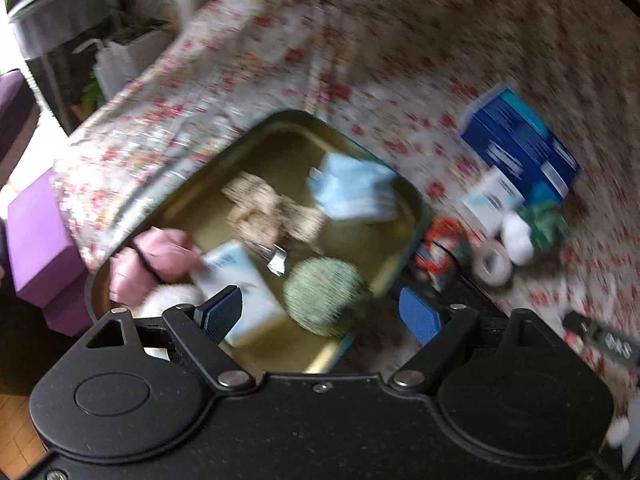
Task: Organize soft objects
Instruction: 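Reach the right tool to the green-and-white plush toy and grasp it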
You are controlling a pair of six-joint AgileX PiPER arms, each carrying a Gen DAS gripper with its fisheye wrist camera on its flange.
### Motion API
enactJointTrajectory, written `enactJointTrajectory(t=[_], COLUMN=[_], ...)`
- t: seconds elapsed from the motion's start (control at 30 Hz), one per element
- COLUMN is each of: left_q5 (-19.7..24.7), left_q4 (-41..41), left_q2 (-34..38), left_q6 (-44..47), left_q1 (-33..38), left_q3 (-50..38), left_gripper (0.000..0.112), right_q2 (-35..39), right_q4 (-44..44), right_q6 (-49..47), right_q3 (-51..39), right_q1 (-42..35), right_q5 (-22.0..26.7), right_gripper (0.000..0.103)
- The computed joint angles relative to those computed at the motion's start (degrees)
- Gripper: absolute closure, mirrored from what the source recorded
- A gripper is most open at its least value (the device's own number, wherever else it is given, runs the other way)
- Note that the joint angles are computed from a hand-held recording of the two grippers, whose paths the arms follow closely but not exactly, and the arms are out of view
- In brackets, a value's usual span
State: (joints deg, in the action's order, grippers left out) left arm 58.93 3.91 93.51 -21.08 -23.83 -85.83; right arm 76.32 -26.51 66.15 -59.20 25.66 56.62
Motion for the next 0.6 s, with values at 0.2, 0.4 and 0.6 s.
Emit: enactJointTrajectory(t=[0.2,0.4,0.6], left_q5=[1.67,2.55,3.44], left_q4=[-2.22,0.64,0.23], left_q2=[0.42,0.88,1.28], left_q6=[2.19,1.76,1.66], left_q1=[-3.73,-7.87,-8.22], left_q3=[0.48,0.92,0.59], left_gripper=[0.029,0.028,0.028], right_q2=[1.66,7.73,16.30], right_q4=[1.95,2.55,5.21], right_q6=[-3.36,-6.98,-11.16], right_q3=[-0.25,-7.09,-15.18], right_q1=[-4.84,-7.07,-8.57], right_q5=[-3.73,-6.72,-8.02], right_gripper=[0.022,0.021,0.020])
